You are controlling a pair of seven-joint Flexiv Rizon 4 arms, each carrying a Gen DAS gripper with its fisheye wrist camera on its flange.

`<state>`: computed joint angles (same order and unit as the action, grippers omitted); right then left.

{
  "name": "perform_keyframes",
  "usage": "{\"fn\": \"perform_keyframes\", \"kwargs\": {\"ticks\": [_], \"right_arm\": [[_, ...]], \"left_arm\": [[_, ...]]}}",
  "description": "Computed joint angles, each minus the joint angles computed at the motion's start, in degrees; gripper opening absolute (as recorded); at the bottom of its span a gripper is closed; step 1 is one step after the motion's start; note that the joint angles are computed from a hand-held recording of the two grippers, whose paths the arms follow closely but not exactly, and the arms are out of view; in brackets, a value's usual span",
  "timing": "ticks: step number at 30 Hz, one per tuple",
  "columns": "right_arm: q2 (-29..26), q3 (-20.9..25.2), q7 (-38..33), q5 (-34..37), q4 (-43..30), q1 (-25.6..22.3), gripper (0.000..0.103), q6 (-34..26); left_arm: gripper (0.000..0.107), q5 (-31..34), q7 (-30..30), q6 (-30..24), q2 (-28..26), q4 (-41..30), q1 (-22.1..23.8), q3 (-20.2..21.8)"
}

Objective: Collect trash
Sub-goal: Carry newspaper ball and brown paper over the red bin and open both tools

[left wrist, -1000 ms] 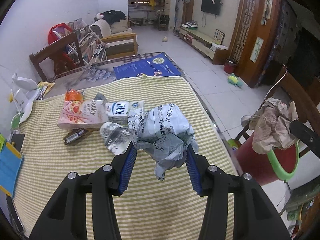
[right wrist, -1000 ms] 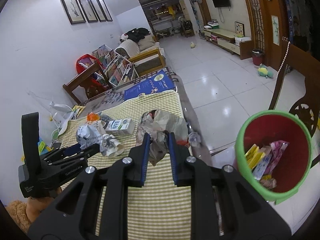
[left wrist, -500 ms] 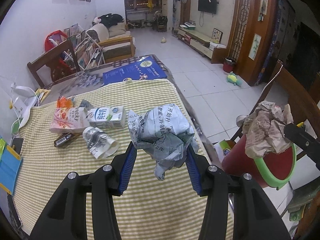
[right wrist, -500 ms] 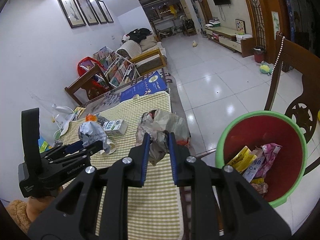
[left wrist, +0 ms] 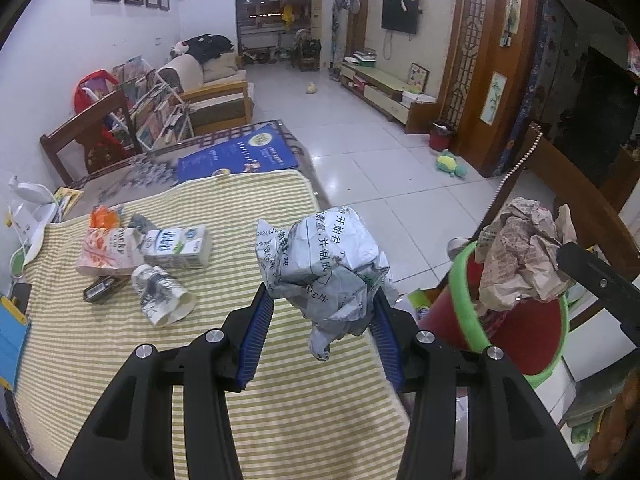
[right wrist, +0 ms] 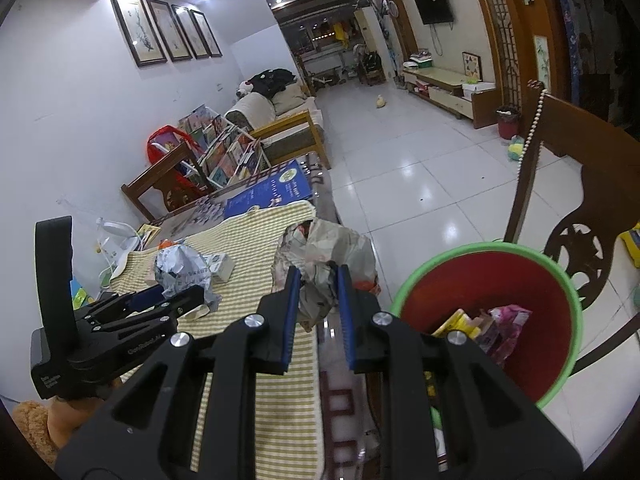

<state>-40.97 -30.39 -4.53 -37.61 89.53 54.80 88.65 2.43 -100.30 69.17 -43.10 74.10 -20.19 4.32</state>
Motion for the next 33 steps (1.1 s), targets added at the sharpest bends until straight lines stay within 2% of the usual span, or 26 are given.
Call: {"fn": "perform_keyframes", "kwargs": {"ticks": [5,8,11,13,15,16,17,18,19,21,27,31,33], "right_arm": [[2.0,-6.48,2.83,-0.51,5.29,4.0,0.019,0.15],[3.2,-7.27,3.27,-0.95,7.37,4.28,0.019,-1.09],[5.12,-6.64,3.94,-2.79,9.06,3.66,0.019,-5.42],[6.36,-2.7,2.46,-2.52,8.93,1.0,0.019,-10.69],[6.98,0.38,1.85,-2.02,9.29,-1.61,0.021,-12.87],[7.22,2.44,1.14,-1.29,9.1,-3.17,0.025,-14.72],[7.48,4.93,-0.08,-0.13,8.84,-4.96,0.038,-17.34],[7.89,5.79,0.26,-0.19,9.14,-5.52,0.045,-19.77],[8.47,5.93,1.44,-1.01,9.93,-5.66,0.05,-21.04],[9.18,7.85,2.33,-1.37,10.52,-7.2,0.05,-21.92],[8.39,16.4,3.57,-0.12,8.41,-12.7,0.066,-20.44],[2.34,29.07,-4.4,6.07,-0.94,-19.51,0.073,-19.52],[-1.13,34.14,-10.66,9.28,-6.85,-21.17,0.076,-22.22]], "left_arm": [[0.046,-1.85,3.51,-0.9,-1.57,-2.18,0.63,-3.54],[0.046,-3.72,5.92,-1.83,-2.97,-3.94,0.76,-5.46],[0.046,-7.08,11.37,-2.86,-5.43,-6.72,1.84,-10.13],[0.046,-8.77,14.49,-4.68,-7.3,-9.4,1.4,-11.5],[0.051,-11.43,18.86,-8.24,-10.41,-14.01,1.16,-14.17],[0.055,-12.28,20.12,-9.38,-11.52,-15.7,0.77,-14.38],[0.061,-12.75,21.21,-11.24,-13.27,-18.67,-0.13,-14.16],[0.075,-12.6,20.95,-12.86,-14.59,-21.24,-1.32,-12.74],[0.081,-12.13,20.1,-14.82,-16.02,-24.14,-2.52,-10.99],[0.081,-12.44,19.77,-16.07,-16.87,-25.73,-2.84,-10.57],[0.082,-11.52,16.87,-14.39,-14.32,-20.82,-1.52,-8.4],[0.082,-10.6,14.06,-13.0,-10.91,-14.56,0.45,-6.82],[0.083,-10.22,12.34,-11.61,-8.51,-9.87,1.76,-6.04]]}}
